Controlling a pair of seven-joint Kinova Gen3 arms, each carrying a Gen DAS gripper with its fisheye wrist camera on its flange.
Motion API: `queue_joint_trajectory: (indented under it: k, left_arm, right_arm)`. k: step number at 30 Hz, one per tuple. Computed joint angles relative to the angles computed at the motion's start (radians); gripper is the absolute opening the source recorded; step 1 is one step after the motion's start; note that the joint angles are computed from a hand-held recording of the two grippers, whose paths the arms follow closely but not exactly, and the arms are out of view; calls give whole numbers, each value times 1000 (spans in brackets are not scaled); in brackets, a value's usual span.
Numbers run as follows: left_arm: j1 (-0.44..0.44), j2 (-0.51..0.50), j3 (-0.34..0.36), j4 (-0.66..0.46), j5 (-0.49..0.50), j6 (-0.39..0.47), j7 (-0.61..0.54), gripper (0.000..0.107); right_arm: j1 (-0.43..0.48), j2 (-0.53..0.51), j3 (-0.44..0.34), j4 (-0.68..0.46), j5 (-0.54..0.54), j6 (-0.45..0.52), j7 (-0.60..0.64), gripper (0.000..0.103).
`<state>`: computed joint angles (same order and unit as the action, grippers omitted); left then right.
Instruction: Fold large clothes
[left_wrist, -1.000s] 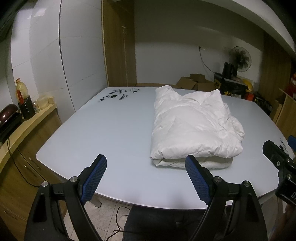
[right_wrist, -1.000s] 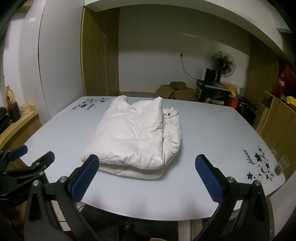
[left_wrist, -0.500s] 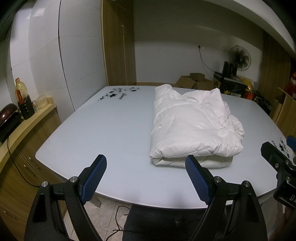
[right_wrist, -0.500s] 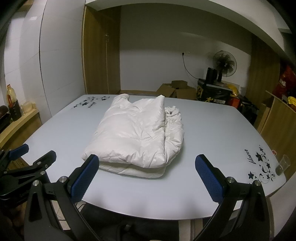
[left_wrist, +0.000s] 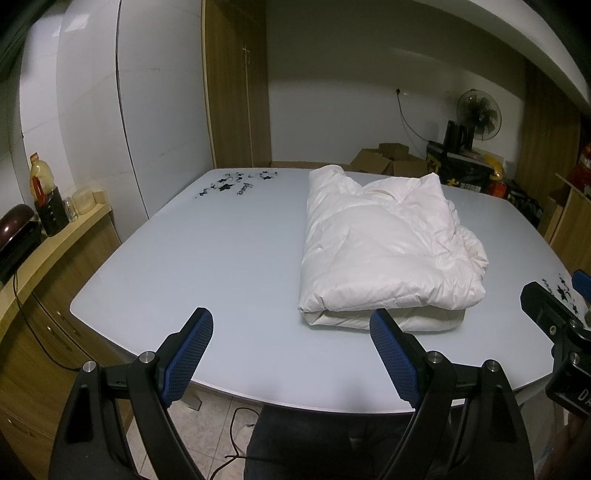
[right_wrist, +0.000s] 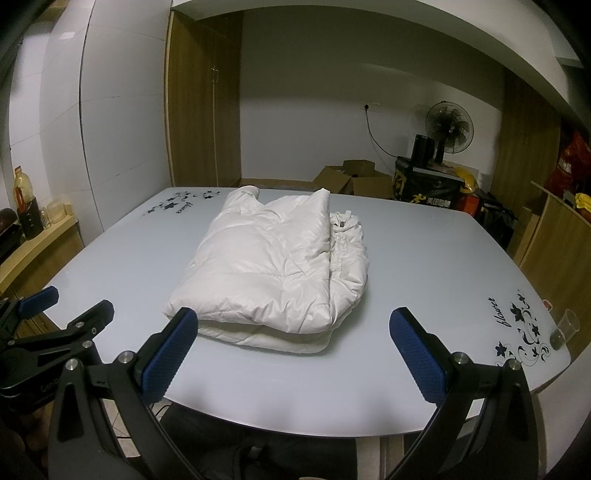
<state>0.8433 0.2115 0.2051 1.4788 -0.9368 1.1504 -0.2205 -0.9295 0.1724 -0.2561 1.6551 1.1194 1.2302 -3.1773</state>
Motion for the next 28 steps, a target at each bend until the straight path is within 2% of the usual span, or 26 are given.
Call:
queue_joint_trajectory:
  k: [23,25,28]
  left_arm:
    - [-4,-5,0,9,5,-7,6,87]
    - [7,-19,2,43,-40,-39,37,87]
    - [21,-20,12,56,-96,-31,61,87]
  right_arm:
    - [6,-10,-3,11,-10,-10,-4,103]
    - [9,-11,-4,12,-10,-13,-2,103]
    - [10,-10,-6,10,-12,-12,-2,103]
